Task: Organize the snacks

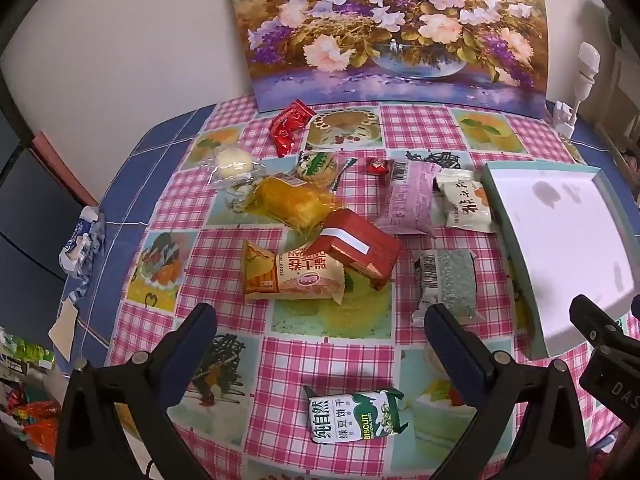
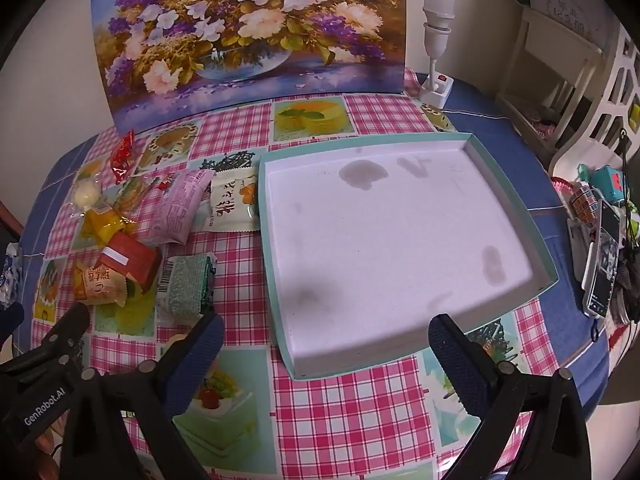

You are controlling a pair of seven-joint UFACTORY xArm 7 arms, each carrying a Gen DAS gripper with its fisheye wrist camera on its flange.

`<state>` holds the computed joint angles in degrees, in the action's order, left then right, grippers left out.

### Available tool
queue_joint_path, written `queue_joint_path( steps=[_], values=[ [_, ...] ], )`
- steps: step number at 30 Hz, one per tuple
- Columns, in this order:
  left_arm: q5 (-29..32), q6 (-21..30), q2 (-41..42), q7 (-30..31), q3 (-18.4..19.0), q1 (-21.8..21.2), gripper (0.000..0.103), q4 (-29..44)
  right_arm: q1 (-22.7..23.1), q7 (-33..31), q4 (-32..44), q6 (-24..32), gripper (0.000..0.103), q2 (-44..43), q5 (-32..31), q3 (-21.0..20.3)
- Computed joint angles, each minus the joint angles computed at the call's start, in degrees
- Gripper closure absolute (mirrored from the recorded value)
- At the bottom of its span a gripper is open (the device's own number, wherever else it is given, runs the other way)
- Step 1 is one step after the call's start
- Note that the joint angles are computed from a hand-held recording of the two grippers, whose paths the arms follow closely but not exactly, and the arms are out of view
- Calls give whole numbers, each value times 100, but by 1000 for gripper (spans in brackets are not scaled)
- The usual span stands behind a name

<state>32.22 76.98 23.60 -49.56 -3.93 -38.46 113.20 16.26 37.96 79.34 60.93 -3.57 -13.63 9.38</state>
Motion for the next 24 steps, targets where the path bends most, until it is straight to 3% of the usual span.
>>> queue_joint_path(
  steps=[24],
  values=[
    [-294, 88, 28, 166, -28, 89, 0, 114, 8, -10, 77, 52, 0, 58, 1, -12]
  ],
)
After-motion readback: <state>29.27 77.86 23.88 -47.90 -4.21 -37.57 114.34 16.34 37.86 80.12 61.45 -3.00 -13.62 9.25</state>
